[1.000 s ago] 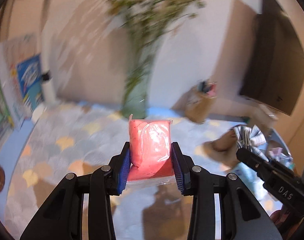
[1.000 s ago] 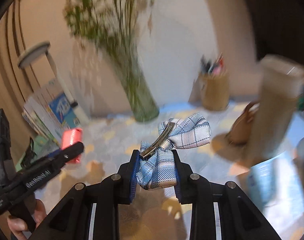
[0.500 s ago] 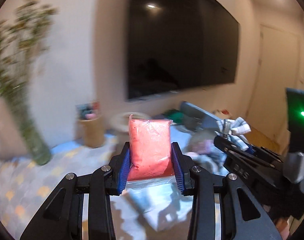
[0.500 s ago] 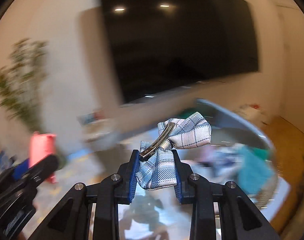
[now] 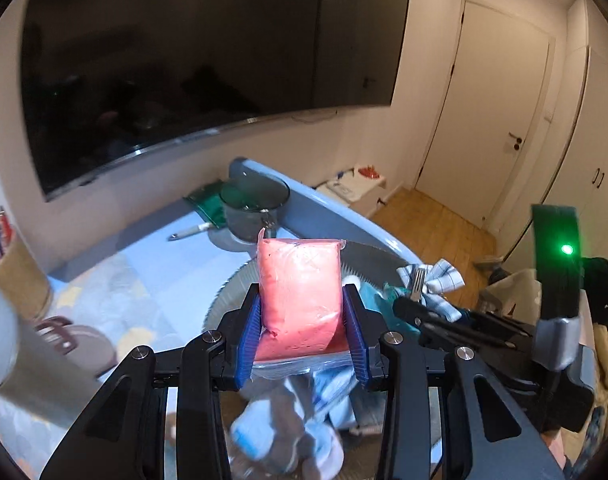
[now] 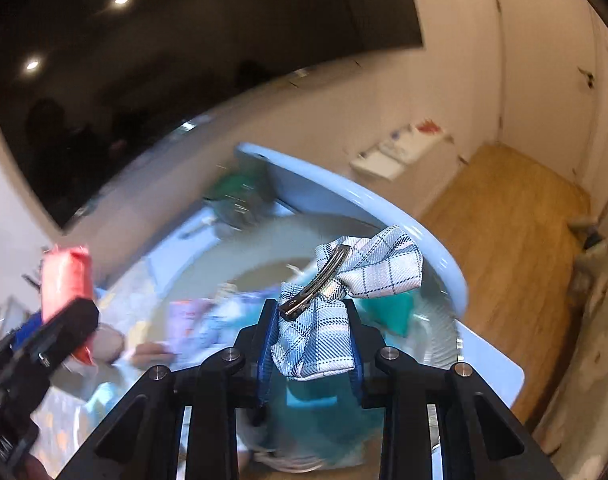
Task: Organize soft objects
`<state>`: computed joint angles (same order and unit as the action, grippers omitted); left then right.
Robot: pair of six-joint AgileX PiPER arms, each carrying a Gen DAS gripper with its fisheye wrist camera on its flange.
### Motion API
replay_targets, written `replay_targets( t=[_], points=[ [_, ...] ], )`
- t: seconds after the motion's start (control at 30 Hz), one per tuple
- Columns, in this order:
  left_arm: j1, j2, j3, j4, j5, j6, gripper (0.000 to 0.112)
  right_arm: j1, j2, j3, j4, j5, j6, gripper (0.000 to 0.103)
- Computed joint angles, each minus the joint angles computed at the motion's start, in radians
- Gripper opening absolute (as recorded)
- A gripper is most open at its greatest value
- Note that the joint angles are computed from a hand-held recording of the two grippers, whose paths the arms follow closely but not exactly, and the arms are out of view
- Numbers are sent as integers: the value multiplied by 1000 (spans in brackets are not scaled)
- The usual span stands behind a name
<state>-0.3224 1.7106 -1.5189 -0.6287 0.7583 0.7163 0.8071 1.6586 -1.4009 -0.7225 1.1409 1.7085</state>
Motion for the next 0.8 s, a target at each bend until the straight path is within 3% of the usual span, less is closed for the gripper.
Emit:
replay_targets(
  t=[0.1,0.13,0.2,0.23,0.27,0.43,0.6,0.7,0.8],
  points=[
    [-11,47,-46,-31,64,6,39,-38,-49,96,27,-123,-3,33],
    [-17,50,-49,-27,71,-5,49,-50,-67,129,36,-159,6,45],
    [-14,39,-40,-55,78,14,59,-38,-123,206,-5,-195,94,65],
    [-7,31,-32,-65,83,28,72,-19,-145,234,-41,-195,143,67],
    [2,20,-19,-81,85,47,77,-1,-164,252,-69,-188,183,67],
    [79,-12,0,-141,171,94,77,89,-201,267,-120,-99,263,70],
    [205,-152,140,-199,206,247,77,194,-165,203,-157,-21,294,70],
    [332,-261,229,-250,259,365,77,255,-110,118,-168,23,261,70],
    [527,-347,285,-321,365,493,77,299,-29,-5,-165,34,199,71]
  ],
)
